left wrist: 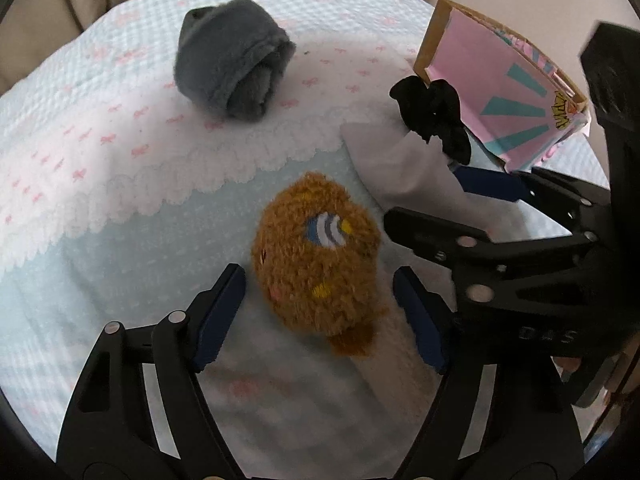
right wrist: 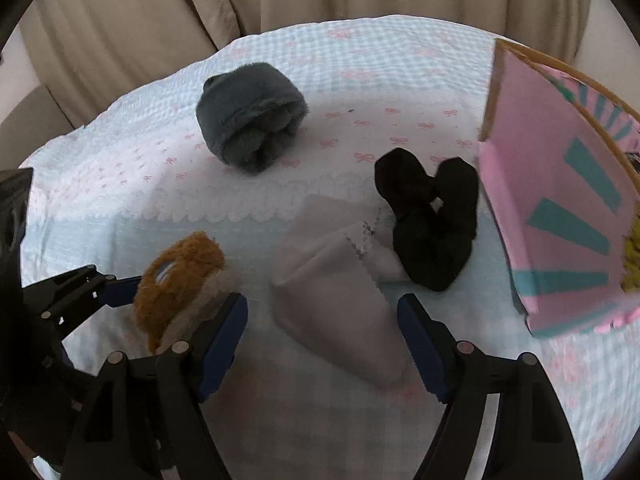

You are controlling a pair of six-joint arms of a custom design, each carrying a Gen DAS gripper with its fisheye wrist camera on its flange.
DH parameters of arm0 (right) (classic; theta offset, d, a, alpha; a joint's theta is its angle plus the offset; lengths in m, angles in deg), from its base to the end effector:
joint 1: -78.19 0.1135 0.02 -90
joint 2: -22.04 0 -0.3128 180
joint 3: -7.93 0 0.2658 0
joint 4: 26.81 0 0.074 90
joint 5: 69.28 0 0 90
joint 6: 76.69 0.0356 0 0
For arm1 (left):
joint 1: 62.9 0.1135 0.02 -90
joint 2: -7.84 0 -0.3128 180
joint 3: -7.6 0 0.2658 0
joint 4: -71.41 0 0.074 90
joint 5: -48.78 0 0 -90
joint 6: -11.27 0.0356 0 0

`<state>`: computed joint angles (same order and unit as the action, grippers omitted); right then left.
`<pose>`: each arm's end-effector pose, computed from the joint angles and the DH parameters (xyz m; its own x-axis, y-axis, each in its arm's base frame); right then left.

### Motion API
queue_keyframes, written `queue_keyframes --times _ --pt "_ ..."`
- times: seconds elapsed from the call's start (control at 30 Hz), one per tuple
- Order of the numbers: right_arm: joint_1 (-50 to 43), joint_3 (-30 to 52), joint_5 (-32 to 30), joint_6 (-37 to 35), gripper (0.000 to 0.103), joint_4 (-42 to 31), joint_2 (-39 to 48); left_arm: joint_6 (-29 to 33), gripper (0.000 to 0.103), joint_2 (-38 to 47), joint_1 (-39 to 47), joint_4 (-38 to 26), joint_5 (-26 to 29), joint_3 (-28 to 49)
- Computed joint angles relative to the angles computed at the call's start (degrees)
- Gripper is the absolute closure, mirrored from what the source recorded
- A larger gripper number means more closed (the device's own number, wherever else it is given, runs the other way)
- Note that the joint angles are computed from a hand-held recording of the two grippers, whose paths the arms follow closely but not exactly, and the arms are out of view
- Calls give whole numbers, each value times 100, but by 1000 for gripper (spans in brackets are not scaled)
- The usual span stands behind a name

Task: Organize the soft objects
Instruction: 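Grasp the brown plush with the left tool while the right tool grasps the white cloth, then carry the plush and white cloth into the pink box and release both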

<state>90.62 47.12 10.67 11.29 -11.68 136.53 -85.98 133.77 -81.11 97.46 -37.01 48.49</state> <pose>0.2637 0.0645 0.0465 -0.8362 -0.2198 -0.5025 -0.3264 0.9357 0.1338 0.2680 -0.0909 0.0081 -0.8515 0.1476 -0.5031 0.2421 0.9619 -0.1274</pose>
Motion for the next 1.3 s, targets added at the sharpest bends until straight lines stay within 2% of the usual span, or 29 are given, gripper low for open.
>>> queue_keyframes --times 0.03,0.07,0.1,0.13,0.2,0.3,0.5,0.67,0.83,1.0,1.3 --pt "13 85 39 -35 30 -18 71 44 34 7 1 -43 -33 45" --pt "37 174 92 -71 35 -36 151 67 38 19 0 -51 -50 69" --pt "64 275 149 -101 45 -64 241 112 43 36 13 -39 -66 88" --pt "100 357 213 -116 47 -102 306 134 45 43 28 -28 -64 94" --pt "168 418 377 -173 57 -52 359 138 56 18 61 -58 -85 110" --pt "230 455 498 -225 69 -85 320 68 63 -59 138 -232 -8 168" --pt "301 510 481 -204 82 -236 254 4 67 -179 178 -395 119 176" --pt "298 498 443 -158 85 -473 -41 19 69 -515 158 -631 42 107" --pt "276 511 412 -119 85 -1089 -790 0 69 -1337 329 -1210 -26 -5" --pt "345 682 420 -86 85 -2101 -1791 -73 69 -2634 497 -2377 -97 30" --pt "194 1429 283 18 85 -4458 -3720 -456 69 -4633 412 -4844 -231 819"
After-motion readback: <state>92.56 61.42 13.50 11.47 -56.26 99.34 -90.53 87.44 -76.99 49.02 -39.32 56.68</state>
